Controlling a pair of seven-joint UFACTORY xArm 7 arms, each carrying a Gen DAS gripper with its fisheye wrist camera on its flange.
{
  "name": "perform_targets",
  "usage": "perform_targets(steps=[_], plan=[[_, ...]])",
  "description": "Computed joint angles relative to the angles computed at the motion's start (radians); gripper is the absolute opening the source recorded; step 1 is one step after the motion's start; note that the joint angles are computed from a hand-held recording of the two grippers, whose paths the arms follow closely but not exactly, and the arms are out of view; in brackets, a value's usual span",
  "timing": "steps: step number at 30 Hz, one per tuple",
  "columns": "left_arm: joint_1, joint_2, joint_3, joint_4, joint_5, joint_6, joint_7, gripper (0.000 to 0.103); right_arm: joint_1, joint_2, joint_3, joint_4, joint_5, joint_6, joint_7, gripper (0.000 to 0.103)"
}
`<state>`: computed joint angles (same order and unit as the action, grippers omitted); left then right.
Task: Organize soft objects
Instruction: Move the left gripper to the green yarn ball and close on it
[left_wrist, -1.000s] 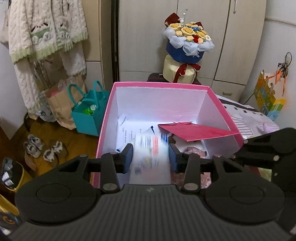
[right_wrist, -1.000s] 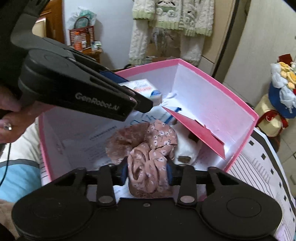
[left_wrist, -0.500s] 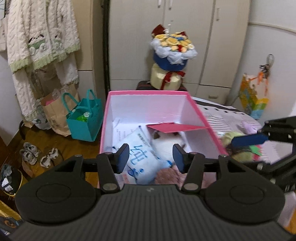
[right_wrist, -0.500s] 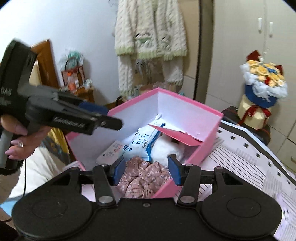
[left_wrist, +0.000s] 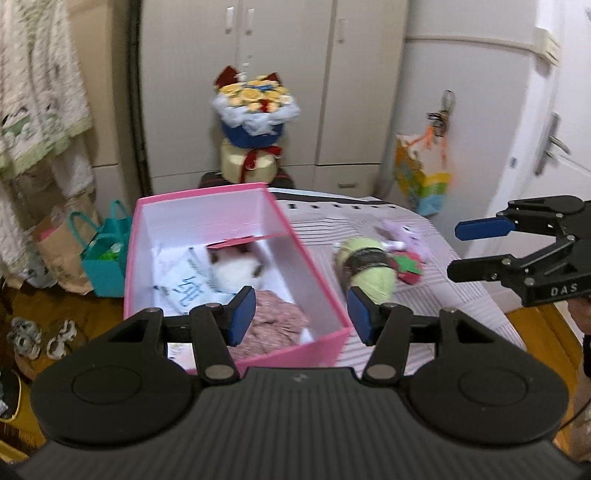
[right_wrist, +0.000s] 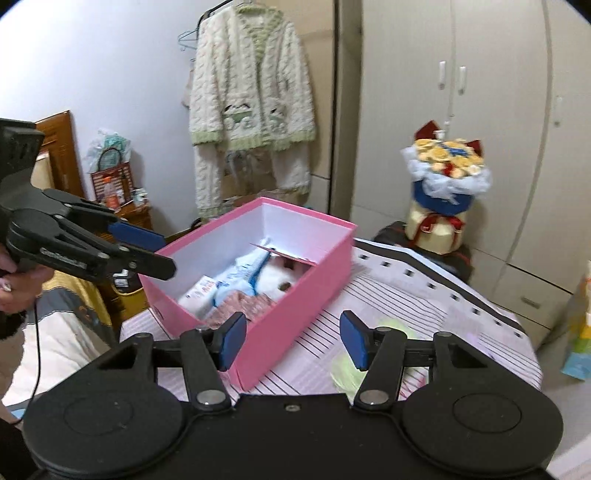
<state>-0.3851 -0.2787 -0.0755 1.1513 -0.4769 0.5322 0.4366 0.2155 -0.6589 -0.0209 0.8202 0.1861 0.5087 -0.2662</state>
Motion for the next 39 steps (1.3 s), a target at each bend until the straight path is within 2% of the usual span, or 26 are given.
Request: perform_targets(steps=[7,12,17,19,23,26,29,31,35,39], plan=[[-0.050,-0.026,-0.025,-0.024,-0.014,0.016,0.034,0.054,-0.021,-0.153,-0.021,-0.141,0.011,-0.006,0.037,0.065],[-0.084,-0.006,-0.052,-0.021,-0.006,0.007,0.043,0.058,-0.045,-0.240,0.000,-0.227,-0.019,-0.025,0.064,0.068],[-0.142,0.015,-0.071,-0.047,-0.039,-0.105,0.122,0.058,-0.068,-0.301,0.026,-0.303,-0.080,-0.061,0.071,0.070],[-0.172,0.034,-0.064,-0.038,-0.077,-0.120,0.153,0.060,-0.065,-0.302,0.021,-0.321,-0.100,-0.083,0.056,0.071],[-0.190,0.104,-0.070,0.011,-0.145,-0.124,0.178,0.062,-0.031,-0.274,-0.025,-0.346,-0.098,-0.145,0.021,0.072],[-0.188,0.164,-0.073,0.057,-0.247,-0.114,0.222,0.062,0.006,-0.229,-0.076,-0.351,-0.076,-0.183,-0.022,0.072],[-0.164,0.222,-0.105,0.090,-0.274,-0.160,0.228,0.062,0.044,-0.165,-0.128,-0.342,-0.036,-0.222,-0.058,0.072],[-0.150,0.262,-0.126,0.111,-0.262,-0.197,0.212,0.062,0.067,-0.117,-0.157,-0.331,-0.013,-0.251,-0.087,0.072],[-0.115,0.364,-0.156,0.193,-0.182,-0.189,0.097,0.062,0.131,-0.008,-0.224,-0.292,0.061,-0.294,-0.143,0.072],[-0.128,0.450,-0.148,0.238,0.050,-0.250,-0.128,0.062,0.187,0.103,-0.278,-0.245,0.153,-0.346,-0.181,0.073]])
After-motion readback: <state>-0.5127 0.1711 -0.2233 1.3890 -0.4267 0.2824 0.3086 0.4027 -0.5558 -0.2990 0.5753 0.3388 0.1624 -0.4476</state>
